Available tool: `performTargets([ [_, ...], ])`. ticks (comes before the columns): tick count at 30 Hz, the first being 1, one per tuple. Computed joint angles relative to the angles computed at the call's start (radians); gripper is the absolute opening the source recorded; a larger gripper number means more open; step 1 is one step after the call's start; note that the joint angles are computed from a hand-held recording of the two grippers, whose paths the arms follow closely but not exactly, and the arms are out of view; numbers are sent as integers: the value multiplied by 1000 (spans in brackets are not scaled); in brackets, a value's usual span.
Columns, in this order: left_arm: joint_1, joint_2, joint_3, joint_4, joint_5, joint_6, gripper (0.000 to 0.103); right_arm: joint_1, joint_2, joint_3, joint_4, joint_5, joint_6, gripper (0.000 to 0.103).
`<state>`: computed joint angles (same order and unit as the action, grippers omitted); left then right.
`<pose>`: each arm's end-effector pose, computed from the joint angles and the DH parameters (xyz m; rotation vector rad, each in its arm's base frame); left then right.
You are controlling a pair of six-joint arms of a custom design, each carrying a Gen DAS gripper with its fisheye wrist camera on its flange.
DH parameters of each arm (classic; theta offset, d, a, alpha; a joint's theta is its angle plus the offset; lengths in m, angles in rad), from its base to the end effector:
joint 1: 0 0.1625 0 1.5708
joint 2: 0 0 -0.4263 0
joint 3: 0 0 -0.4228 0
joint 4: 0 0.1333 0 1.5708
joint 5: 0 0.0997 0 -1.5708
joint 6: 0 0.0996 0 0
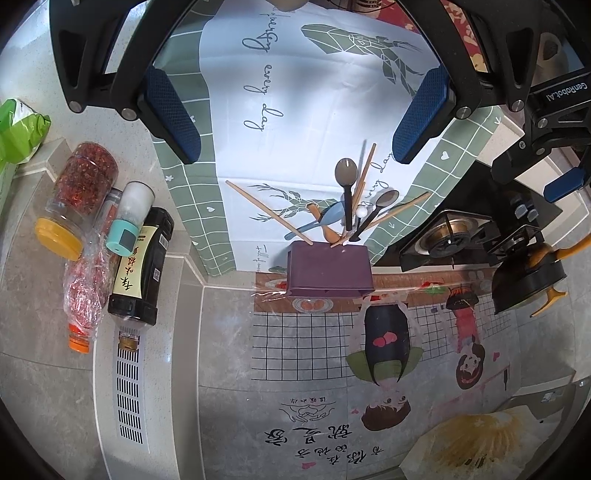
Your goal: Organize utensils
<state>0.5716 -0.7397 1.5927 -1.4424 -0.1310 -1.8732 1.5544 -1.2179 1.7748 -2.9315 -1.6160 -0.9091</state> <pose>-0.4107 -0.5401 0.0413 0.0021 1.8279 -1.3197 0.1182 -0.6491 0.3418 1.0920 -2.3392 0.9557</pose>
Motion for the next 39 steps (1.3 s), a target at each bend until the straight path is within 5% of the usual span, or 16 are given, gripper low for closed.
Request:
performTargets([
  [39,1,30,-23,-115,7,96,103,-2,5,-19,15,1,2,103],
])
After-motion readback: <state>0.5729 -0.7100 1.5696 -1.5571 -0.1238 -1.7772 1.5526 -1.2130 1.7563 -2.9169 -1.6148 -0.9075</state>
